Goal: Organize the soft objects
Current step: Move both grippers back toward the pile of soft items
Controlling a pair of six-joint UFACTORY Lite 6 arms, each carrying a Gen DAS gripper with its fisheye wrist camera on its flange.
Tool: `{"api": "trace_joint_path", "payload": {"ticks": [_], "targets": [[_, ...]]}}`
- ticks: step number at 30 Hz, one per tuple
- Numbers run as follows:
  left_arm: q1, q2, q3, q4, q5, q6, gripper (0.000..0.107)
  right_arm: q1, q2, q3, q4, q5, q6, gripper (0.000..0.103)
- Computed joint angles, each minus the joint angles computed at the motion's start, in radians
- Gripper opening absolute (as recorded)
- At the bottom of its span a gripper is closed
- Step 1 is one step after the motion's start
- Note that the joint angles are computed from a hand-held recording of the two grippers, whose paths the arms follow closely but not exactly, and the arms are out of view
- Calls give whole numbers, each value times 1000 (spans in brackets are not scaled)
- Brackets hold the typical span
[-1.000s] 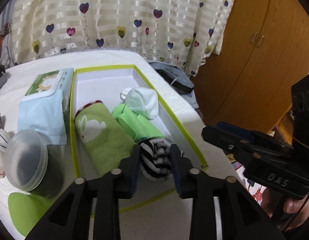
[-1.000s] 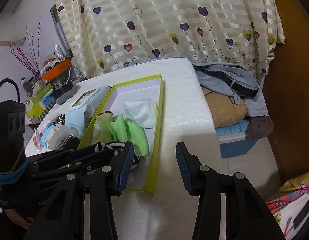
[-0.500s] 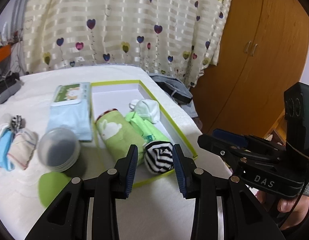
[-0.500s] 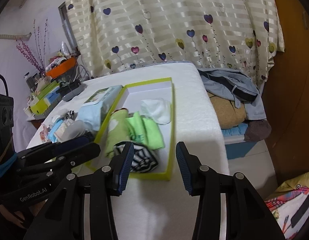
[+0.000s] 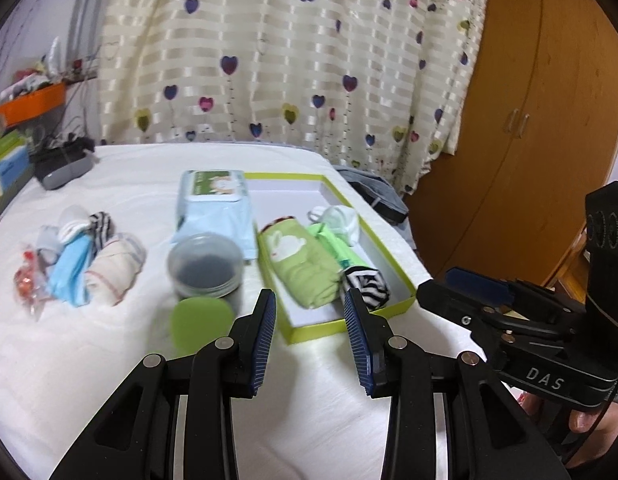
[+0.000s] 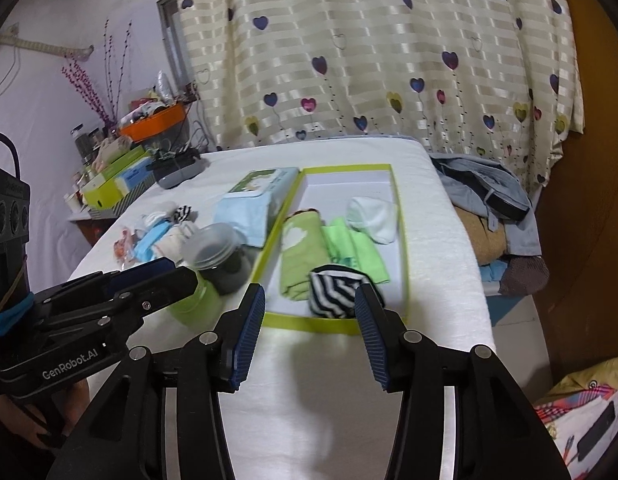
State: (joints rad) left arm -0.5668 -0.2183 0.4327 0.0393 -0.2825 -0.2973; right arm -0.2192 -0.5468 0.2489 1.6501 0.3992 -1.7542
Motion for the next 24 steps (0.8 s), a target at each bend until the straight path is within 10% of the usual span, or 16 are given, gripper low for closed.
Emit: {"api": "trace_joint_path", "payload": {"ticks": [24], "targets": [[289,-132,-144,538,-63,-429,34,410,7,27,296,-255,-120,49]]}}
